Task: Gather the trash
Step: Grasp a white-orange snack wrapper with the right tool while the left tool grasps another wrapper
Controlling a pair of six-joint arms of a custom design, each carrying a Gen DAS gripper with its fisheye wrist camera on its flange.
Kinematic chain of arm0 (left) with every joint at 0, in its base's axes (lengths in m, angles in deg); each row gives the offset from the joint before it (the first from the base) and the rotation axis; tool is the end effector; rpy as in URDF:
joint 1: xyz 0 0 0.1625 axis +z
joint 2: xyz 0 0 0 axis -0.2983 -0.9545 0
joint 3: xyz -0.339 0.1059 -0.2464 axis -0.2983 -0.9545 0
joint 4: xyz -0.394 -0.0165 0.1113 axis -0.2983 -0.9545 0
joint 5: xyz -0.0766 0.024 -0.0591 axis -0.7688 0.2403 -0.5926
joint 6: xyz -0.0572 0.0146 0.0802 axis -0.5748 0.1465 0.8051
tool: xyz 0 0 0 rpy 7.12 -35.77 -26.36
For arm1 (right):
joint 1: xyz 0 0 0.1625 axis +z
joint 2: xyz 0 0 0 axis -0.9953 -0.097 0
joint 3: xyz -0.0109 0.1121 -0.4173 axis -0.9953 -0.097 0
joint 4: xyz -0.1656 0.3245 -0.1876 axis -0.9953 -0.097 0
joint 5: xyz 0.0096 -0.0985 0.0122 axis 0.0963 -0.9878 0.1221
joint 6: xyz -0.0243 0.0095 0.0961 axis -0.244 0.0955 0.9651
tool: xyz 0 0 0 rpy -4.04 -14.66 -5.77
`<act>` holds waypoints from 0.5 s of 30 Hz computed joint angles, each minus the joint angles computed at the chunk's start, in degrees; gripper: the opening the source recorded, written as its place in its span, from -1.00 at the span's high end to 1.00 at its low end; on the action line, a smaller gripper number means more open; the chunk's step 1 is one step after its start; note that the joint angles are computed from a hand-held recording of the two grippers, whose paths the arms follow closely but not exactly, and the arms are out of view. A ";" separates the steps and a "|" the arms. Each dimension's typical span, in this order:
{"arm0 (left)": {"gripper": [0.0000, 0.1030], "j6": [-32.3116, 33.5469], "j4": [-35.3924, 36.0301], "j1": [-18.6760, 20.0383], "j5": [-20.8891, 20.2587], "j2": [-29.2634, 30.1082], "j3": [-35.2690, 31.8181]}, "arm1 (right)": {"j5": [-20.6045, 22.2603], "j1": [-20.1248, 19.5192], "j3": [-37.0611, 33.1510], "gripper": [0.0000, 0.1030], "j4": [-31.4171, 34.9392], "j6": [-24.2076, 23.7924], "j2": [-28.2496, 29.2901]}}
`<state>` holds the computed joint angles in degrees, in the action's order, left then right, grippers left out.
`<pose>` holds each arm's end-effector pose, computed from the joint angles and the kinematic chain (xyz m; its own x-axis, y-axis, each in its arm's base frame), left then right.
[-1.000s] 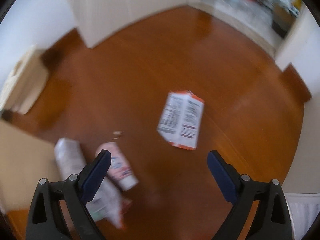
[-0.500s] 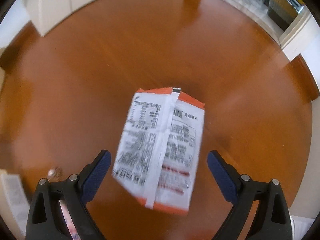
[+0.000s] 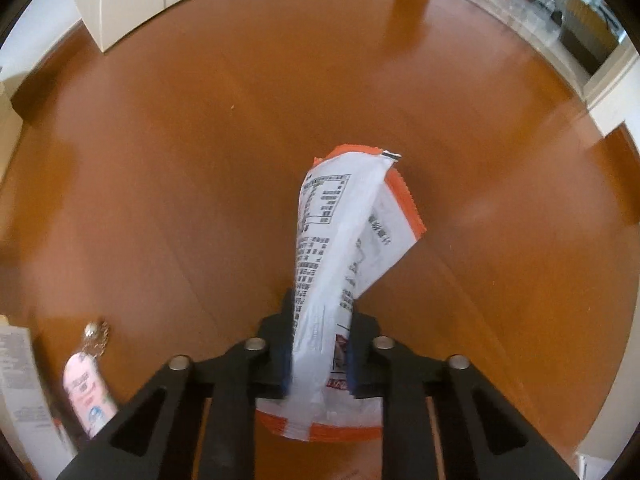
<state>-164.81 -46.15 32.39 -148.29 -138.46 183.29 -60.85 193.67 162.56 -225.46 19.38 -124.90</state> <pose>-0.2146 -0.2470 0.2718 -0.7764 -0.0852 -0.6245 0.1595 0.9320 -0.3255 0.2321 -0.4827 0.0718 -0.6772 -0.1023 0.7287 -0.2523 0.9625 -0.0993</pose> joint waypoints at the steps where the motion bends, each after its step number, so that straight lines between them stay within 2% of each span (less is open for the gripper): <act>1: -0.54 1.15 -1.17 0.19 -0.16 0.82 0.06 | 1.20 0.40 0.93 0.67 -1.43 -1.79 -1.48; 6: -0.57 6.07 -6.72 1.59 -0.49 9.78 -0.38 | 5.59 2.96 5.96 0.66 0.79 -5.12 -12.31; 10: -0.57 8.46 -6.91 0.88 0.62 21.56 -2.73 | 7.38 2.76 10.62 0.65 1.40 -3.80 -20.21; 13: -0.57 10.77 -8.25 -0.06 1.09 27.22 -2.73 | 8.46 1.96 13.70 0.65 0.51 -2.52 -23.94; 15: -0.57 9.83 -6.99 -0.40 2.28 29.83 -2.71 | 9.26 1.29 14.89 0.64 -0.55 -2.16 -24.88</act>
